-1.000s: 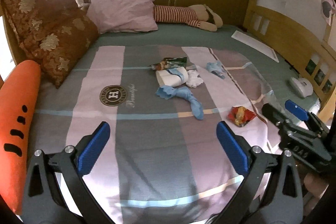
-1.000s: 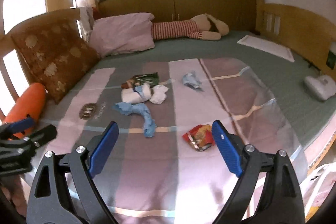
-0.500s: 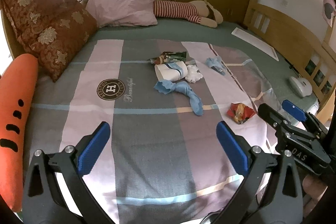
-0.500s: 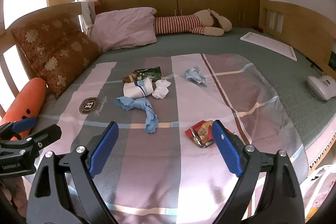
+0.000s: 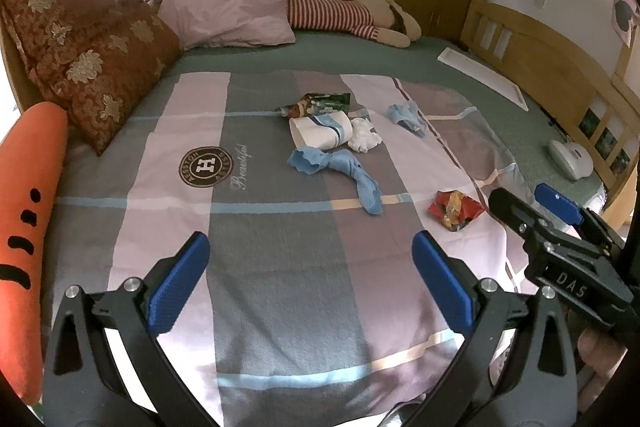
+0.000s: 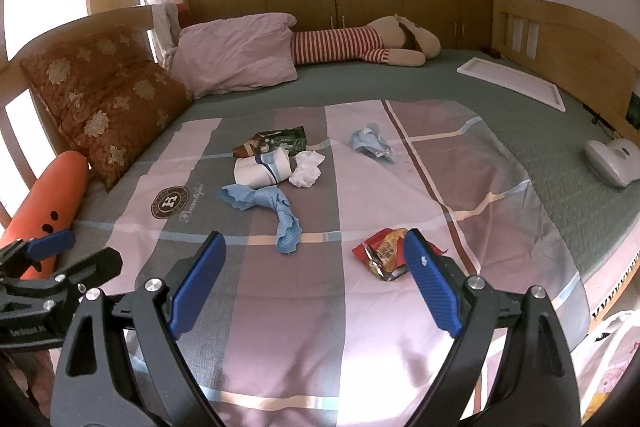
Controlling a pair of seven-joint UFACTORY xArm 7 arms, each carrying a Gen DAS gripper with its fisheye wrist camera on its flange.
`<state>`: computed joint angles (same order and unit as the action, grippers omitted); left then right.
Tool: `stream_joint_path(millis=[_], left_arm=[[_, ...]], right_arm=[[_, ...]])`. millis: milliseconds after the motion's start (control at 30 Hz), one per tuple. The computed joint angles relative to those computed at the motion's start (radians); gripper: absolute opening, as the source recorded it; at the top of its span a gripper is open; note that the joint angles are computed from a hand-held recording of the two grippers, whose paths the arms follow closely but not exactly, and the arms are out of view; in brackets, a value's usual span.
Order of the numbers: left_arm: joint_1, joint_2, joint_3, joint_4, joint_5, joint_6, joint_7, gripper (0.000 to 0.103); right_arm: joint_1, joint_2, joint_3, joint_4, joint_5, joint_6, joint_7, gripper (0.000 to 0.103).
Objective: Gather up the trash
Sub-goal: 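Move both open tools back over the remaining items on the bed, then grasp the red snack wrapper with the right tool while the left tool grasps the blue cloth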
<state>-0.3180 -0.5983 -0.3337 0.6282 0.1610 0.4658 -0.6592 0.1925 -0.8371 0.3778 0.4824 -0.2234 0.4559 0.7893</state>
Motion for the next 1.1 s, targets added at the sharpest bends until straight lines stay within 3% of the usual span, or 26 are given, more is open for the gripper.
stream_joint_path(millis=[500,667,900,967,1067,1100], left_arm=[[-0.021,0.022,-0.001,0.001,0.001,0.004,0.011,0.1],[-0.02,0.021,0.002,0.003,-0.002,0.002,0.009,0.1],[-0.02,0.029,0.0,0.007,0.0,0.008,0.013,0.1],[-0.019,0.034,-0.001,0.009,0.001,0.011,0.01,0.1],[-0.017,0.048,-0.001,0.013,0.001,0.01,0.006,0.1],[-0.016,0.056,-0.001,0.016,0.001,0.01,0.003,0.1]], right_arm=[[-0.04,0.038,-0.027,0.008,-0.019,0.031,-0.017,0.088],[-0.061,0.205,-0.112,0.043,0.02,0.035,-0.048,0.088],[-0.12,0.439,-0.114,0.119,-0.04,0.016,0.0,0.088],[-0.105,0.503,-0.147,0.136,-0.028,0.014,-0.005,0.087],[-0.103,0.537,-0.145,0.16,-0.069,0.048,0.003,0.058],[-0.08,0.53,-0.165,0.16,-0.067,0.041,-0.009,0.033]])
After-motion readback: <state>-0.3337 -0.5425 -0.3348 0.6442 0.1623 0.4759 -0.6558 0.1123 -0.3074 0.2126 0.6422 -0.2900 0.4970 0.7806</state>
